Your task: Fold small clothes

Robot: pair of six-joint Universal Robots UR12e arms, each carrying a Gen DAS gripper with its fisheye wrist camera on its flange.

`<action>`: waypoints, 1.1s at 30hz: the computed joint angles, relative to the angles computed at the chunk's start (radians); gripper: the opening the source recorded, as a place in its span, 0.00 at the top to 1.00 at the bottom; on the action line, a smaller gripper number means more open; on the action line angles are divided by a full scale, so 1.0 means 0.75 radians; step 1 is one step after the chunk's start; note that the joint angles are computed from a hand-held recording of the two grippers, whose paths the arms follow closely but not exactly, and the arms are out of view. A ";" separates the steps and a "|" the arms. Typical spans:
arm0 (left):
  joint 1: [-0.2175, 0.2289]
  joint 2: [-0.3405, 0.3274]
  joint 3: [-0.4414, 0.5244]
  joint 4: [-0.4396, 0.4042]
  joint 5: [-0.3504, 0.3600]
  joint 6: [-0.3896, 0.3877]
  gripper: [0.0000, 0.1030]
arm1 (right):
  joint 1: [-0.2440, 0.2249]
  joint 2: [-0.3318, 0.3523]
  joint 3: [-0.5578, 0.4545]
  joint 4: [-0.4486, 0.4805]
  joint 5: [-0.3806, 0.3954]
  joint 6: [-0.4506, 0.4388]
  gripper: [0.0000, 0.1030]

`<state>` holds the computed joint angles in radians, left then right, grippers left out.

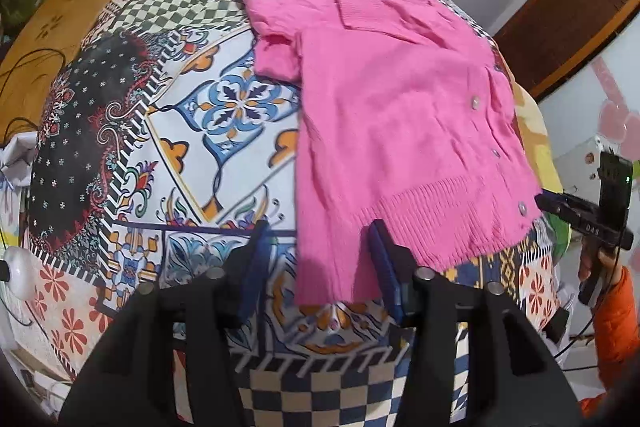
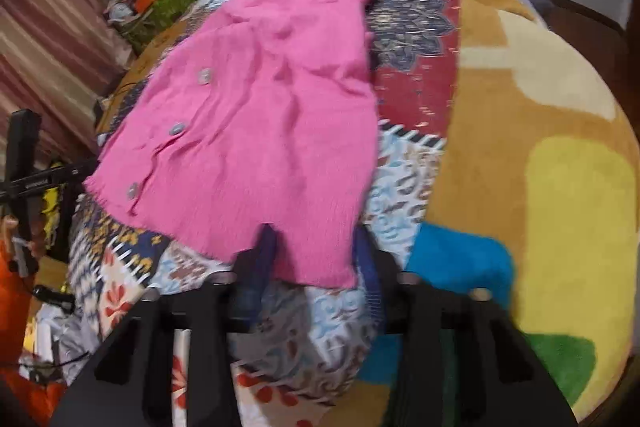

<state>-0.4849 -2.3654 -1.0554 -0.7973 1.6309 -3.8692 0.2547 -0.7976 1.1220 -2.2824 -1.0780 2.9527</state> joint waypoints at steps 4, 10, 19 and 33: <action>-0.011 0.004 0.007 0.038 -0.009 0.028 0.94 | 0.010 -0.009 -0.001 -0.016 0.013 -0.046 0.93; -0.035 0.039 0.028 0.124 0.149 0.097 0.94 | 0.000 -0.040 0.001 -0.200 0.065 -0.046 0.94; -0.021 0.021 0.182 0.272 0.347 0.184 0.94 | 0.004 -0.014 -0.131 -0.478 0.099 0.036 0.94; 0.085 -0.393 0.939 -0.221 0.393 0.168 0.94 | 0.040 0.365 -0.823 -0.162 -0.041 0.066 0.94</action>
<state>-0.4215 -2.6602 -0.3514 -0.9627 1.9256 -3.7430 0.2845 -0.5235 0.5047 -2.4041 -1.1089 3.0024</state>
